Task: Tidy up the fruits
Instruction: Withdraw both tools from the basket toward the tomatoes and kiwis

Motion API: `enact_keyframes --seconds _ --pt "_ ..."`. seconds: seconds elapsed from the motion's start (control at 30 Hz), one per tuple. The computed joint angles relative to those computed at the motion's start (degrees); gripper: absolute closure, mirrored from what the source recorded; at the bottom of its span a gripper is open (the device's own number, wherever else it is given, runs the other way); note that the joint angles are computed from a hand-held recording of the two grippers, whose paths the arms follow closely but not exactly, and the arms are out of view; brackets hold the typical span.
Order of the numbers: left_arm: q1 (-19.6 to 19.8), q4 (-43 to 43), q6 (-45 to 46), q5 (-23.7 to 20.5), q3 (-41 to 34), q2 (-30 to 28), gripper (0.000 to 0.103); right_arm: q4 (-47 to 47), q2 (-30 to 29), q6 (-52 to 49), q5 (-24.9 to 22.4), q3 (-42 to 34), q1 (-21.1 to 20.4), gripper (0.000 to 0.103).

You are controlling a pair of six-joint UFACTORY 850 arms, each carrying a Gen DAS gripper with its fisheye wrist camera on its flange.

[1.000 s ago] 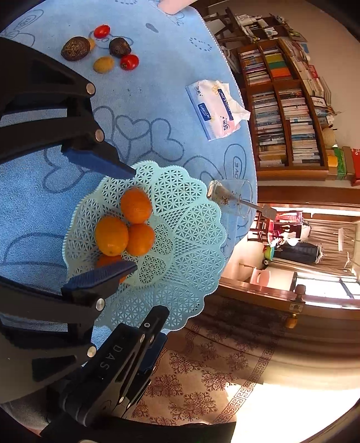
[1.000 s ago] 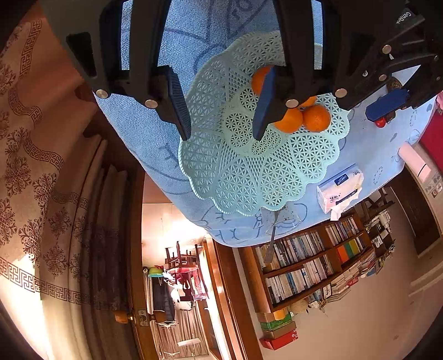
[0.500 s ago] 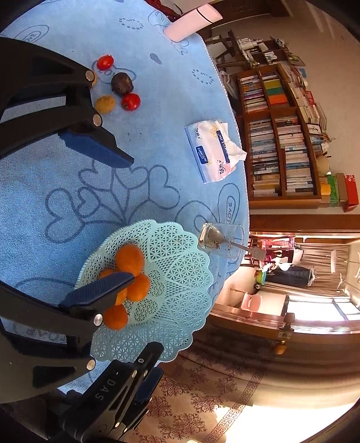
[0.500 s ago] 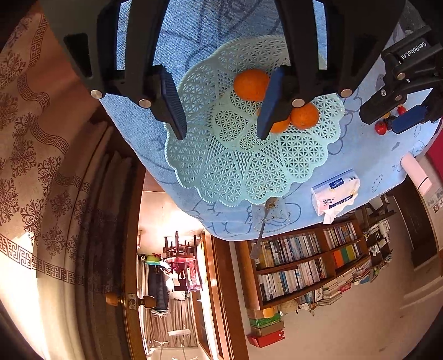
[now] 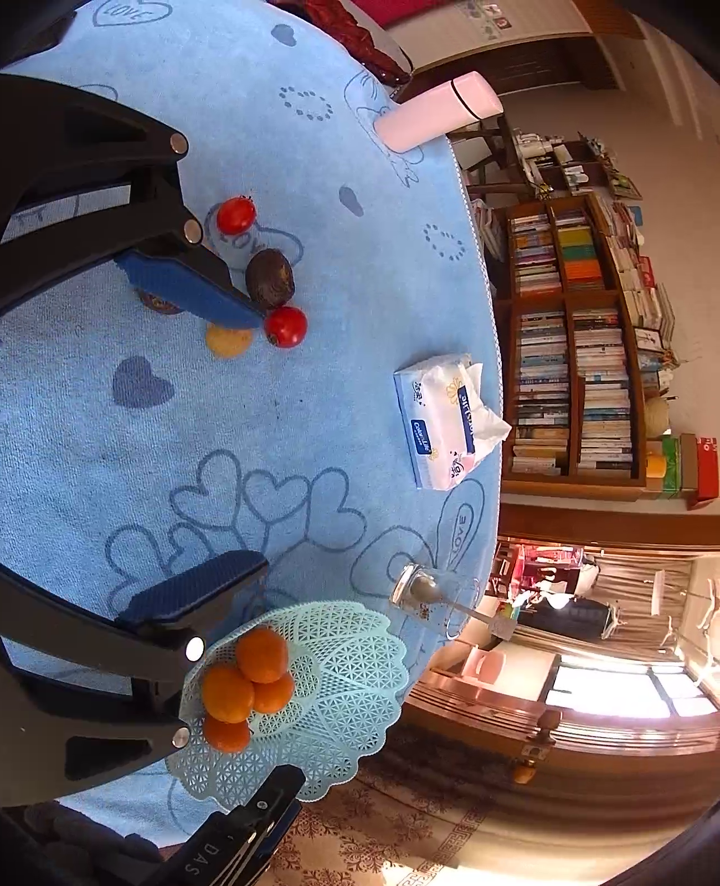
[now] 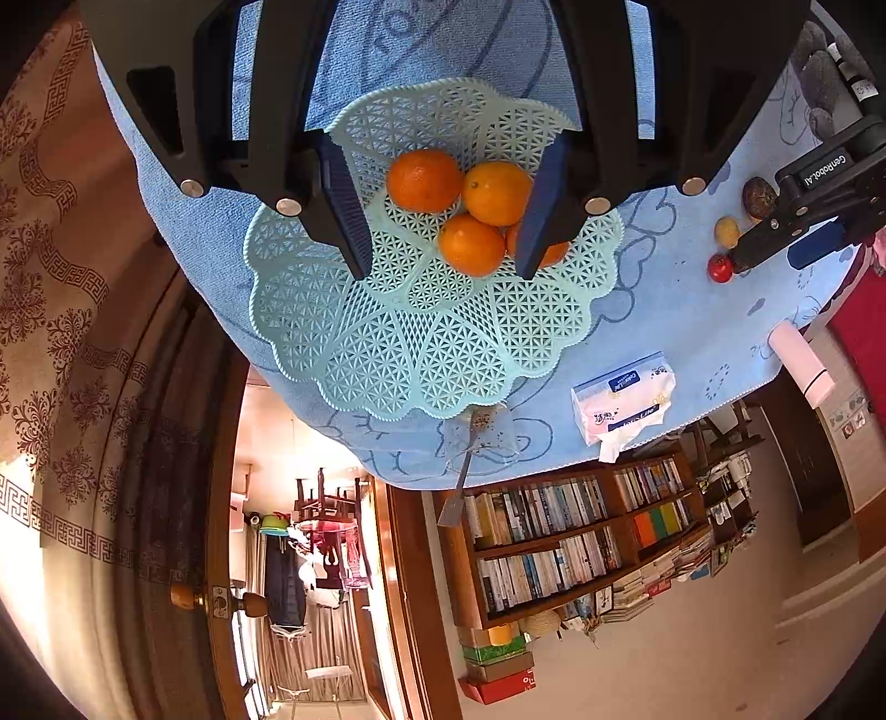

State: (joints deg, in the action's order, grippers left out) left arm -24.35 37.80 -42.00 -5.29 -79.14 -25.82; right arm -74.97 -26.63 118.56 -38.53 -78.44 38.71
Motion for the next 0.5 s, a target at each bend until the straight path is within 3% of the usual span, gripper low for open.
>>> enact_keyframes --seconds 0.2,0.5 --pt "3.34 7.72 -8.99 -1.95 -0.35 -0.47 0.022 1.57 -1.88 -3.39 0.66 -3.10 0.67 0.048" --pt "8.33 -1.00 -2.33 -5.00 -3.48 -3.52 0.022 4.75 -5.03 -9.31 1.98 -8.45 1.45 0.048"
